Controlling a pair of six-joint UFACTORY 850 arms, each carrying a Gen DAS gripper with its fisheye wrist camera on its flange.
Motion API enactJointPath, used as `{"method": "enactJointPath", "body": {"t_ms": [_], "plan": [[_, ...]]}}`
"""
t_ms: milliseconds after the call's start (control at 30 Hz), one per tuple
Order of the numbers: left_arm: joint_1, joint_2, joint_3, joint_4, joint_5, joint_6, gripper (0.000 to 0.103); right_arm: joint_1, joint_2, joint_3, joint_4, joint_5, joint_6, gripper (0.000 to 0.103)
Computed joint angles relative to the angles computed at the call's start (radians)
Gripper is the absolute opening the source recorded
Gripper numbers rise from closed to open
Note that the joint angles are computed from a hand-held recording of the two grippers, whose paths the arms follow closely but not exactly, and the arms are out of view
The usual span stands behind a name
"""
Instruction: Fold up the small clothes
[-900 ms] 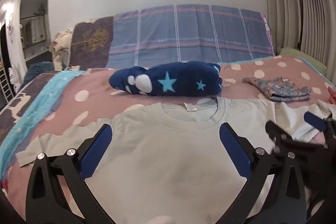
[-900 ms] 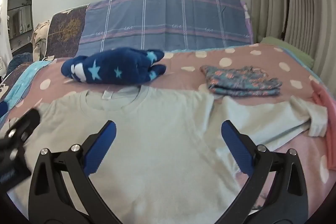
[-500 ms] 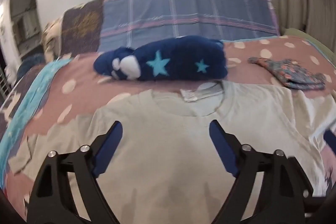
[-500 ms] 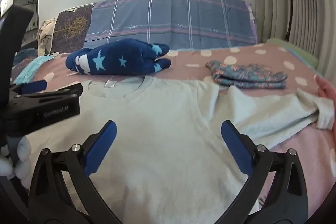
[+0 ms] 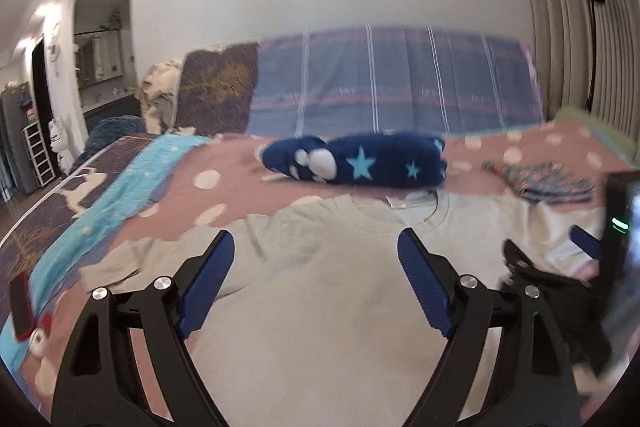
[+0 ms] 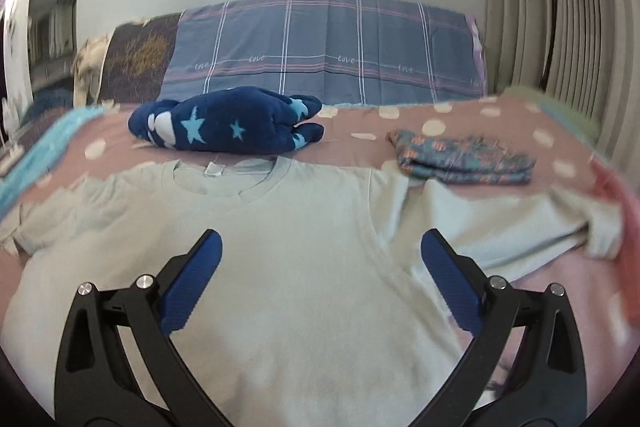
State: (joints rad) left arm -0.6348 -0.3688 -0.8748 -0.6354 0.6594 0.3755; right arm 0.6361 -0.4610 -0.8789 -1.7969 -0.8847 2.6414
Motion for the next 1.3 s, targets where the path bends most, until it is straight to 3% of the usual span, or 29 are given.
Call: {"method": "enactJointPath", "body": {"t_ms": [33, 133, 200, 300, 433, 533, 600, 833, 1000, 1133, 1300], "plan": [[-0.003, 0.056, 0.063, -0.013, 0.027, -0.002, 0.085, 0.015, 0.048, 0.021, 0.04, 0.037, -0.013, 0.101], [0.009, 0.197, 0.179, 0.042, -0.02, -0.024, 0.085, 0.081, 0.182, 0.095, 0.087, 0.073, -0.003, 0.101], [0.006, 0.27, 0.246, 0.065, 0.01, -0.043, 0.085, 0.17, 0.236, 0.114, 0.167, -0.036, -0.081, 0.101], [-0.02, 0.366, 0.354, 0.056, 0.12, -0.068, 0.085, 0.274, 0.273, 0.134, 0.228, -0.169, -0.09, 0.101], [-0.031, 0.447, 0.435, 0.082, 0.142, -0.086, 0.085, 0.331, 0.305, 0.151, 0.245, -0.152, -0.06, 0.101], [-0.051, 0.489, 0.486, 0.069, 0.21, -0.1, 0.085, 0.379, 0.3, 0.153, 0.263, -0.23, -0.052, 0.101], [-0.049, 0.507, 0.499, 0.076, 0.209, -0.107, 0.085, 0.399, 0.305, 0.157, 0.269, -0.249, -0.042, 0.101], [-0.01, 0.47, 0.465, 0.125, 0.196, -0.136, 0.085, 0.398, 0.297, 0.148, 0.25, -0.312, -0.059, 0.101], [0.025, 0.372, 0.375, 0.155, 0.137, -0.15, 0.085, 0.307, 0.284, 0.135, 0.181, -0.145, -0.034, 0.101], [0.047, 0.304, 0.307, 0.166, 0.093, -0.136, 0.085, 0.252, 0.25, 0.107, 0.172, -0.09, -0.047, 0.1], [0.069, 0.231, 0.219, 0.182, 0.036, -0.117, 0.085, 0.176, 0.236, 0.094, 0.146, -0.013, -0.045, 0.084]]}}
